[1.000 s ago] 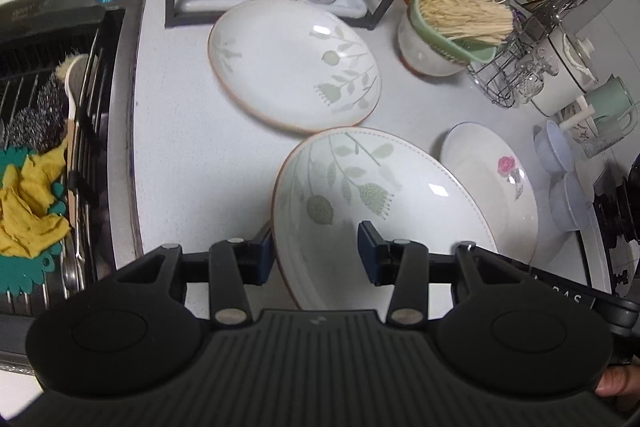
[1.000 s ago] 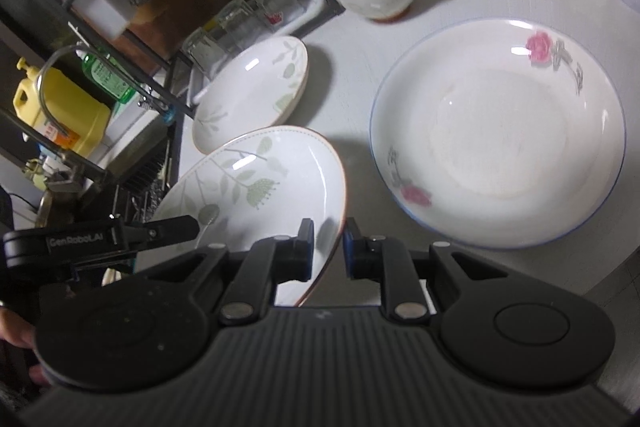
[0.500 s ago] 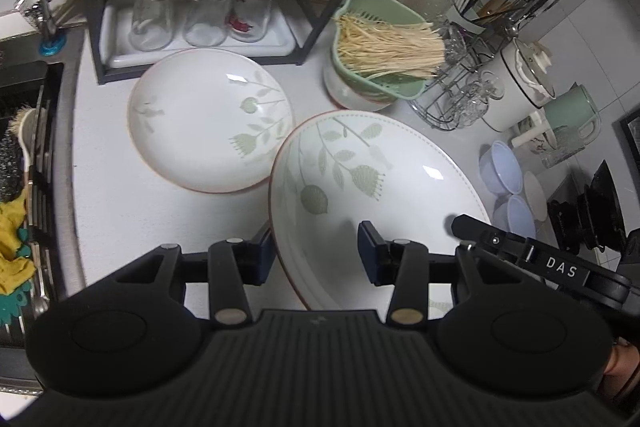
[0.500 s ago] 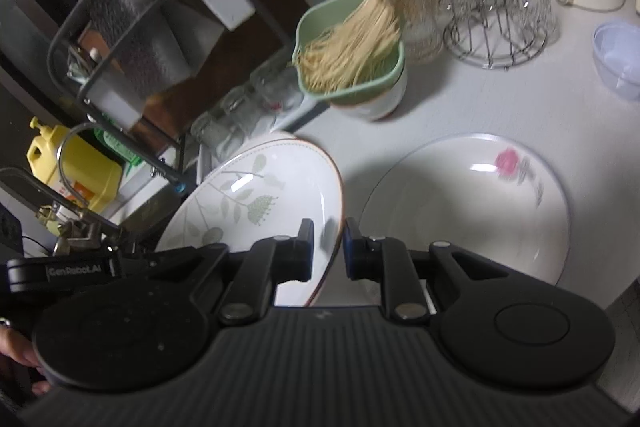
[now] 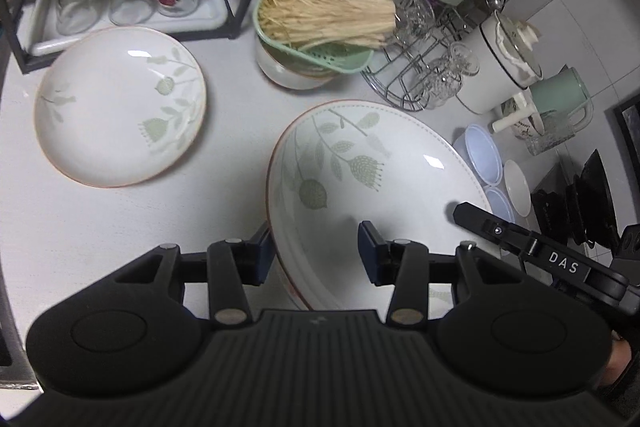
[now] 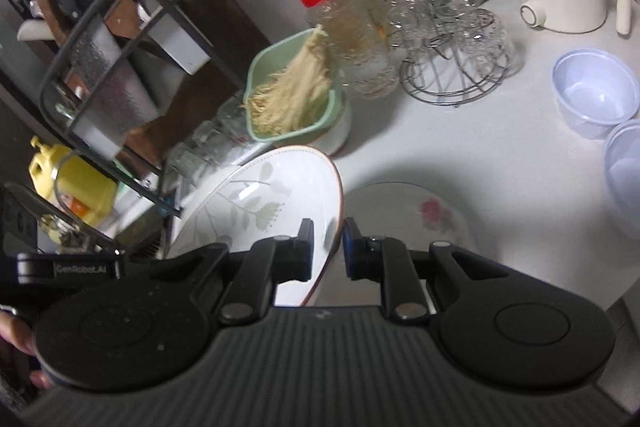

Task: Organize plates and bowls
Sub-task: 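Lift the leaf-pattern plate with both grippers and lower it onto the rose plate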

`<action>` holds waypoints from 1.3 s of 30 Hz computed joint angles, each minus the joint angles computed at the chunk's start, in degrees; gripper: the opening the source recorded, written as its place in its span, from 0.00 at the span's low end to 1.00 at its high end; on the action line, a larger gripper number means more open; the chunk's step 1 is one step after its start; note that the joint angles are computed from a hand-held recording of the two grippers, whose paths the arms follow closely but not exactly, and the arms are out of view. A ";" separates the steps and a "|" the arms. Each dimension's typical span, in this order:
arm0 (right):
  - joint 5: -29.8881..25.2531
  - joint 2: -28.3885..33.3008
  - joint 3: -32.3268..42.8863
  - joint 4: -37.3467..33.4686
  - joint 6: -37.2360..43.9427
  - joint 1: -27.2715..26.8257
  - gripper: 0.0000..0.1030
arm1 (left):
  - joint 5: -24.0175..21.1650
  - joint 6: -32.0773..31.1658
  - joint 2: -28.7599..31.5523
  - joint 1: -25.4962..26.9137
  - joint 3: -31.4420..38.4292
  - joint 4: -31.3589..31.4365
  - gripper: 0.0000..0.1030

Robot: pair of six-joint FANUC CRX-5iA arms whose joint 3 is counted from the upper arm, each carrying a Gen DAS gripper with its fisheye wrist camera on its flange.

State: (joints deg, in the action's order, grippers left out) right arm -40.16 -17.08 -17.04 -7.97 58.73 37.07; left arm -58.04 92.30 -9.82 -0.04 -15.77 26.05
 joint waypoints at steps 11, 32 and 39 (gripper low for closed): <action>-7.32 6.05 3.88 -10.25 14.88 -9.02 0.18 | -1.69 6.29 9.68 -6.31 6.36 -6.71 0.47; -13.97 11.96 8.03 -16.23 28.57 -13.49 0.18 | -8.93 19.23 16.91 -12.80 16.86 -20.74 0.47; -14.18 12.29 8.11 -13.60 29.44 -11.90 0.18 | -10.53 21.53 17.92 -13.28 18.08 -21.64 0.47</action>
